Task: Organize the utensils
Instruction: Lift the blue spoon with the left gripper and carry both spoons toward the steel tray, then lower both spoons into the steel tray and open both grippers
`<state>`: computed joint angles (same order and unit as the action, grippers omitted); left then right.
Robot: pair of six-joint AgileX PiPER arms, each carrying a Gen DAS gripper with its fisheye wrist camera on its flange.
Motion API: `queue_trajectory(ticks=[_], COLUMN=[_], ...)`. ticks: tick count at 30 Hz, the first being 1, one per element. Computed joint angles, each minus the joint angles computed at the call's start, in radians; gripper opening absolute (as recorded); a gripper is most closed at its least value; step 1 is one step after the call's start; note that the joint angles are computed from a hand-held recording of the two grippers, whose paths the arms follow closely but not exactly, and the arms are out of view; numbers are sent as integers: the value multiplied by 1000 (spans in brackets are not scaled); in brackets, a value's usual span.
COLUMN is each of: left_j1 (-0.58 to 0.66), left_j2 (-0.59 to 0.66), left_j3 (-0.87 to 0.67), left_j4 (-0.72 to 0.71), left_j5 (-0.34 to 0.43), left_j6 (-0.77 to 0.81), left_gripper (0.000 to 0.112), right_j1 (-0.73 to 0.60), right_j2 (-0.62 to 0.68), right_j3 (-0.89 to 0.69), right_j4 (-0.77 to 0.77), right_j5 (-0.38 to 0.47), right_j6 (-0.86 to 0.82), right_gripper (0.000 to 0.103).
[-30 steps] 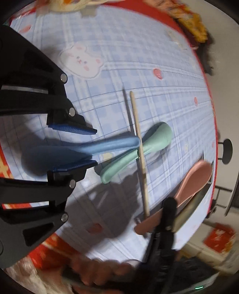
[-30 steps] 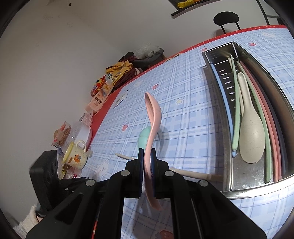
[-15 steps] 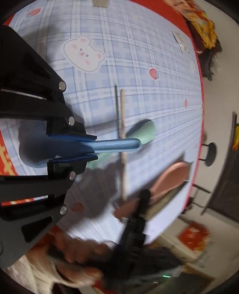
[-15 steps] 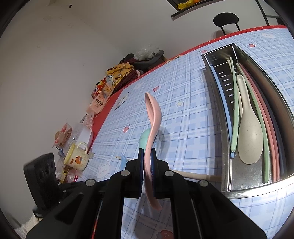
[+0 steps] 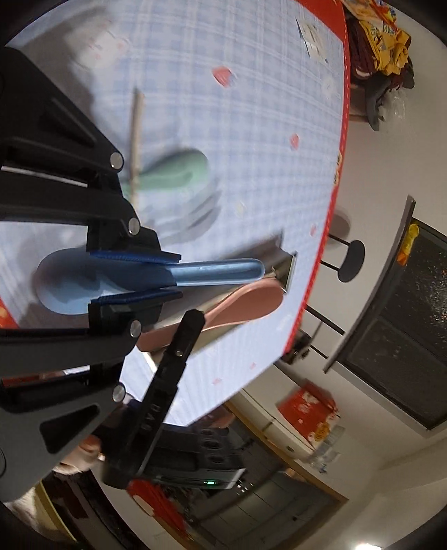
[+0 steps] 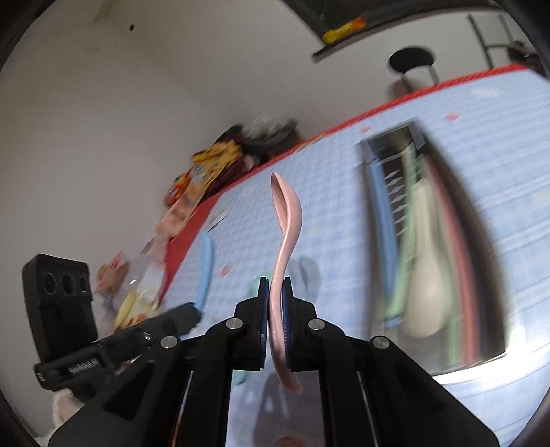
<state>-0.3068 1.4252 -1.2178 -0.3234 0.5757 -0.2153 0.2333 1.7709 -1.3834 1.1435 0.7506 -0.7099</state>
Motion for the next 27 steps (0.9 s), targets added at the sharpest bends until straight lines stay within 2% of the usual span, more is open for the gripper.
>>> queue_trajectory(ticks=[2, 6, 11, 13, 19, 27], left_j1=[-15, -37, -46, -55, -68, -67], left_j2=[59, 192, 375, 446, 598, 724], left_j3=[-70, -220, -428, -515, -702, -857], left_j4=[16, 16, 5, 18, 36, 64], left_j5=[-5, 0, 37, 60, 122, 194], left_j6=[-21, -53, -96, -124, -160, -186], left_gripper=[19, 19, 19, 19, 19, 19], right_j1=[-31, -75, -122, -113, -103, -89], right_j2=[4, 7, 41, 40, 70, 84], right_j3=[-18, -33, -43, -42, -72, -86], right_j4=[-22, -114, -84, -123, -203, -265], right_j5=[-4, -80, -66, -92, -99, -103], right_j6=[25, 75, 52, 69, 139, 190], right_gripper=[8, 8, 8, 8, 8, 8])
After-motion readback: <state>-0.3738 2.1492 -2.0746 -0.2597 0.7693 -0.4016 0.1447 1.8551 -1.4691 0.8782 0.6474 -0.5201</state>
